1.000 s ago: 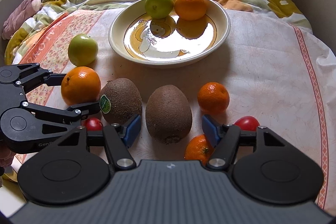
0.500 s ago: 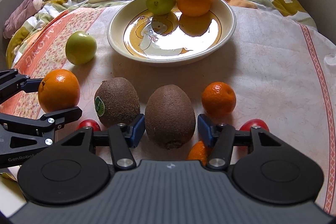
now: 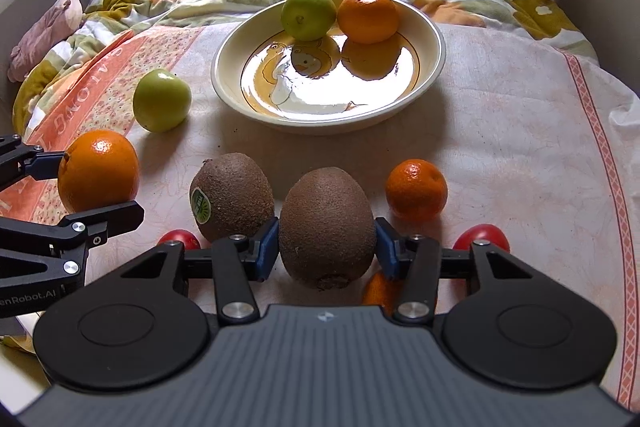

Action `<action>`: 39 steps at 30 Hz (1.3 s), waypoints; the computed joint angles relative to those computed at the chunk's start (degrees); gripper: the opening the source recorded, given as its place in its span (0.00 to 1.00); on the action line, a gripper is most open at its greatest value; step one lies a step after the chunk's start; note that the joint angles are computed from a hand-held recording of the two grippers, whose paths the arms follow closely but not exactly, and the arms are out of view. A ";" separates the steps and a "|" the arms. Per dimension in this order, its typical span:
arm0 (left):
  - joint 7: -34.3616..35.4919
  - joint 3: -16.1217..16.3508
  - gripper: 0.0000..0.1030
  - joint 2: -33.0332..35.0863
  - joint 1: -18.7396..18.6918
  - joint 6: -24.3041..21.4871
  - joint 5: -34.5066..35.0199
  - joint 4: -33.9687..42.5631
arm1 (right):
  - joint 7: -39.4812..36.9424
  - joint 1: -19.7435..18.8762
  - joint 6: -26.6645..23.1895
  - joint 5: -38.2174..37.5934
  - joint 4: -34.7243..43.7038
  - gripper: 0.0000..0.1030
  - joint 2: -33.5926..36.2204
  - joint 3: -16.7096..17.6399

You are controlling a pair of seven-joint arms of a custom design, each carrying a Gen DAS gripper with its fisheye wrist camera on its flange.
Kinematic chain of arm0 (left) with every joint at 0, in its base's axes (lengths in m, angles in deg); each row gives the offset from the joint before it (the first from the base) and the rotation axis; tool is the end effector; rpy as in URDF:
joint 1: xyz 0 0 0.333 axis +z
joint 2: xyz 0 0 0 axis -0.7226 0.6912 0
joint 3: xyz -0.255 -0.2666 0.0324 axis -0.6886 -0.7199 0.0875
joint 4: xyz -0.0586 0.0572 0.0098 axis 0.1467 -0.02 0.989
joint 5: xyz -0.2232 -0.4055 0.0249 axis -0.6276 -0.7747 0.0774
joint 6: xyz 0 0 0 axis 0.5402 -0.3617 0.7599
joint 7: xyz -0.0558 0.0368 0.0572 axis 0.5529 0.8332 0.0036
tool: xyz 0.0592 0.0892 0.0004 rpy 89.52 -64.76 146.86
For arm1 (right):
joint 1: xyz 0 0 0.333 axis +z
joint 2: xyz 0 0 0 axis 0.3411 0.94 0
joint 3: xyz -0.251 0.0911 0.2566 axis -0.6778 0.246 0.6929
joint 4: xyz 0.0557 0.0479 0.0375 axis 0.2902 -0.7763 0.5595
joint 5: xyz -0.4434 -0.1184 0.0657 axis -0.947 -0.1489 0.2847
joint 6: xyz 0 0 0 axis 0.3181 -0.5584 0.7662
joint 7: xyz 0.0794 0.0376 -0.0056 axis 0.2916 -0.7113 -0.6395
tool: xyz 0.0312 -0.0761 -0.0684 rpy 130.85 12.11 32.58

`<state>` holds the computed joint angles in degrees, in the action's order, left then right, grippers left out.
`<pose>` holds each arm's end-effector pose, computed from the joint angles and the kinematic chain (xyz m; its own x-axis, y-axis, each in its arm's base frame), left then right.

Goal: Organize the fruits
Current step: 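Carry both into the white bowl, left tool releasing the orange while right releases the kiwi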

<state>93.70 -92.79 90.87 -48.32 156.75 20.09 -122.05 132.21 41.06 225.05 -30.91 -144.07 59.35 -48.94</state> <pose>0.6713 -0.1233 0.4879 -0.4298 -0.8958 -0.1134 -0.6486 0.3936 -0.6515 0.6712 0.2932 0.4753 0.0793 -0.9896 -0.1198 -0.8184 0.0040 -0.5746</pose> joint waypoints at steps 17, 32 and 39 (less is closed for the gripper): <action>11.60 0.29 0.66 -4.80 -1.32 0.99 -14.55 1.29 | 16.85 -0.02 -0.19 -10.07 -2.02 0.63 -8.47 0.49; -3.87 0.64 0.66 7.59 -2.72 0.05 0.76 16.35 | 5.88 -4.05 0.93 -4.30 8.07 0.63 -1.60 0.02; -14.78 2.94 0.66 16.62 -5.08 -5.11 12.90 26.94 | -7.18 -6.33 -2.45 5.58 16.84 0.63 6.32 0.47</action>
<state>78.92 -89.84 107.49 -53.40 151.64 32.98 -95.11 125.02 34.73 222.61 -25.33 -127.23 65.67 -48.47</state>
